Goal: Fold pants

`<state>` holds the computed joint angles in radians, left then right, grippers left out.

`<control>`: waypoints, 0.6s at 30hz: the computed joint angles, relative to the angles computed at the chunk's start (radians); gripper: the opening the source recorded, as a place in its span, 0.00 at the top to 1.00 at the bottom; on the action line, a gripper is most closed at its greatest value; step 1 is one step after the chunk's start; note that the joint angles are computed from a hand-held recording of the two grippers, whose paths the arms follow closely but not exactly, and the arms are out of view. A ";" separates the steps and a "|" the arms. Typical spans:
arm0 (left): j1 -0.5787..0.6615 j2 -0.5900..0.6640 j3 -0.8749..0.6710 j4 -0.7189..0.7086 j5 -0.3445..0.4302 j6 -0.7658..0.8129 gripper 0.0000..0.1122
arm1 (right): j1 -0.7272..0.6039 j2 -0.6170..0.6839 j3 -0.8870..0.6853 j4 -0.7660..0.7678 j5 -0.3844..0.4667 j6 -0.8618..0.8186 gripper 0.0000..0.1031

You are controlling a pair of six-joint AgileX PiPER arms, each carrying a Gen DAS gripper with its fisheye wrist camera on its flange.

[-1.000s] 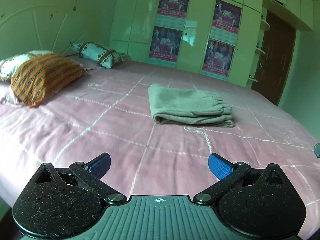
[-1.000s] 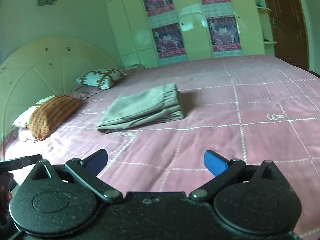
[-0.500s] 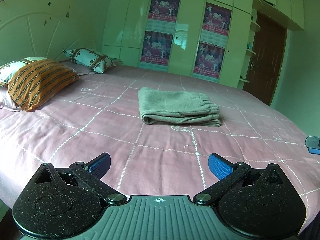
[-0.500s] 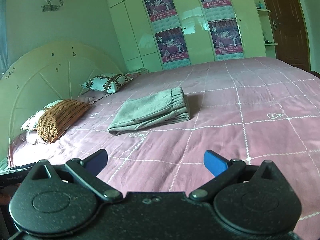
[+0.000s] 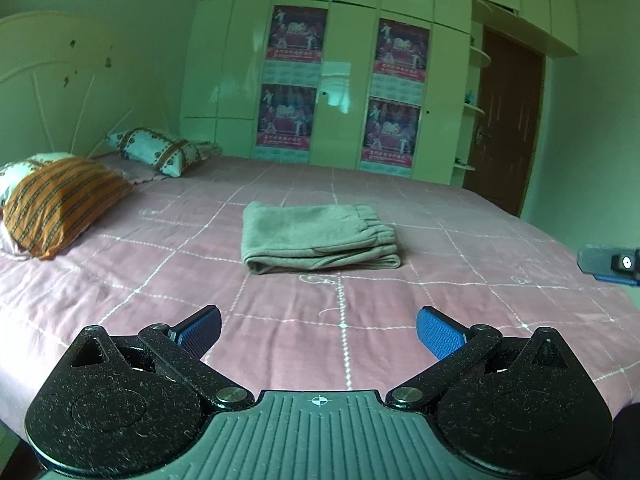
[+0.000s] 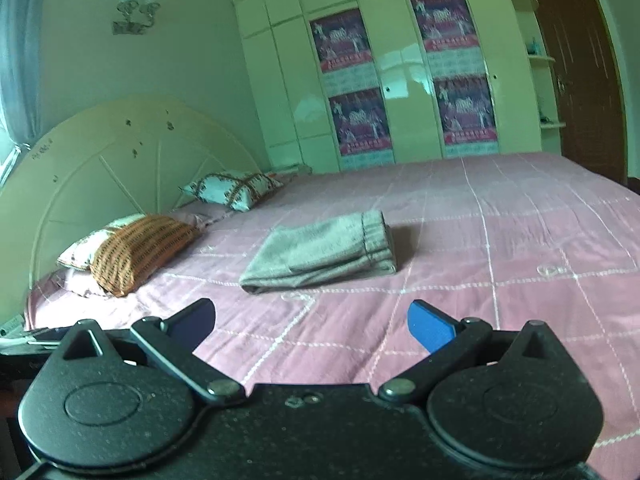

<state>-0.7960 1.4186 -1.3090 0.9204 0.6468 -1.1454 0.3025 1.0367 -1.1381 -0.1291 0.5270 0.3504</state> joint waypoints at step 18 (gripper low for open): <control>0.067 0.040 0.022 -0.065 -0.024 0.013 0.08 | -0.011 0.013 0.029 -0.003 -0.011 0.025 0.06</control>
